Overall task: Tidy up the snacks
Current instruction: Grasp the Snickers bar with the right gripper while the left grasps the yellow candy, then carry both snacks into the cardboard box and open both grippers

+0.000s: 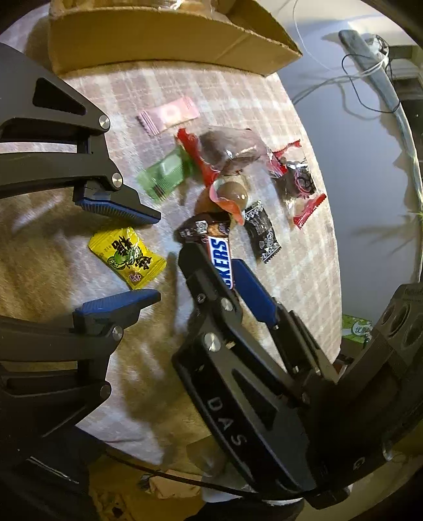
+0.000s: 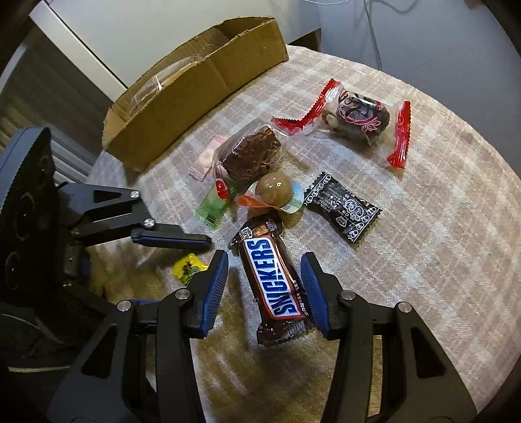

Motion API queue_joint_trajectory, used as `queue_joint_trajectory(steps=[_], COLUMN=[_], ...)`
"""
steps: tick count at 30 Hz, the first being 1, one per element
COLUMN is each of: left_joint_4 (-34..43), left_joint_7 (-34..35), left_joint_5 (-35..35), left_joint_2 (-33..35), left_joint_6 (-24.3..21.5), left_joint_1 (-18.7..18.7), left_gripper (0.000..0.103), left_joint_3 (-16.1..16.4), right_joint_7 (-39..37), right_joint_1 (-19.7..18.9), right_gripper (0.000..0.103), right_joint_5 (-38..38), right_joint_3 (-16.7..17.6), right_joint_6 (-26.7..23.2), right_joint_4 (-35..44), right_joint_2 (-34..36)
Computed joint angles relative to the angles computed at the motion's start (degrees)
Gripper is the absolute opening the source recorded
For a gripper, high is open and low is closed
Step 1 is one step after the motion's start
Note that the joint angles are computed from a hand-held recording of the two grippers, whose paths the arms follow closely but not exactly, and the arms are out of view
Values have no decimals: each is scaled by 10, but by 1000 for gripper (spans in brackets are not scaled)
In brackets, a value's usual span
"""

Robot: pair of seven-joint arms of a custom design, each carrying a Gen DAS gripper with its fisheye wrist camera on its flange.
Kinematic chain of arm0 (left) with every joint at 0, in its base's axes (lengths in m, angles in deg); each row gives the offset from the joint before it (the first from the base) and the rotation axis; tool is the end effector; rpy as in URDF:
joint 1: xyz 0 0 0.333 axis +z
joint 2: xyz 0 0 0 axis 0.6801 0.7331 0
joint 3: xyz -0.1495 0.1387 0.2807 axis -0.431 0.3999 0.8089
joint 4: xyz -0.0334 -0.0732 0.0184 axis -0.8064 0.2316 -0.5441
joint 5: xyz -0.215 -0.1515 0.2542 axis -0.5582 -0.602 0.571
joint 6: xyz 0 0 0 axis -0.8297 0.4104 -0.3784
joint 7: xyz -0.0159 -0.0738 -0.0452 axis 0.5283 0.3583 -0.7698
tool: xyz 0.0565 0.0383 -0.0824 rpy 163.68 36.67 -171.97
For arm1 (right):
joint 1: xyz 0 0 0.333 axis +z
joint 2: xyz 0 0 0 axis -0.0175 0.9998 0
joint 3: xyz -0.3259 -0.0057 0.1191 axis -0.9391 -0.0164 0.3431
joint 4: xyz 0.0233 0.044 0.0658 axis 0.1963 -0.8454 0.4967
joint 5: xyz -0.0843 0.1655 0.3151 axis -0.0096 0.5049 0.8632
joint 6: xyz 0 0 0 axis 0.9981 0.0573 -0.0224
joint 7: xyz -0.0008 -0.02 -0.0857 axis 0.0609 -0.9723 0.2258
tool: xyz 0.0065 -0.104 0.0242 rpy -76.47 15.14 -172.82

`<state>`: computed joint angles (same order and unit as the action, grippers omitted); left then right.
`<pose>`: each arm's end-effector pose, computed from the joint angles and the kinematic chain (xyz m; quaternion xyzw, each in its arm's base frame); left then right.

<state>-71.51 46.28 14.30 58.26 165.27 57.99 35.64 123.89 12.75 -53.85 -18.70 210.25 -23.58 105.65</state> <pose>0.5358 -0.1498 0.3060 -0.5133 0.8119 -0.2546 0.1116 0.6230 0.2932 0.3013 -0.8900 0.3860 0.1137 0.2143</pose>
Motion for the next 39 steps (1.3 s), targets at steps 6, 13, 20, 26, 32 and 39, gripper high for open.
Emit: queue_joint_trajectory(steps=[6,13,20,26,32,39], left_joint_4=[-23,-35,-49,-64,-73,-83], left_joint_7=[-10,-20,-37,-76,-130,-196], left_joint_5=[13,33,53,72,106,172], left_joint_2=[-13,-21,-32,-36,-35,-38], left_joint_6=[22,18,43,58,76,100], left_joint_1=[2,18,-39,-1,31,98], left_gripper=[41,47,39,27,25,25], left_joint_3=[4,-2,63,41,25,-21], right_joint_7=[16,29,62,107,115,101], right_joint_1=[32,29,53,59,42,18], right_gripper=[48,48,44,30,30,30], right_joint_5=[-50,-74,-117,-150,-141,-105], right_joint_3=[-15,-11,-25,-30,-14,7], right_joint_6=[63,78,122,148,160,182], right_joint_4=[-36,-46,-74,-87,-104,-142], right_joint_2=[-18,-22,-32,-37,-45,-74])
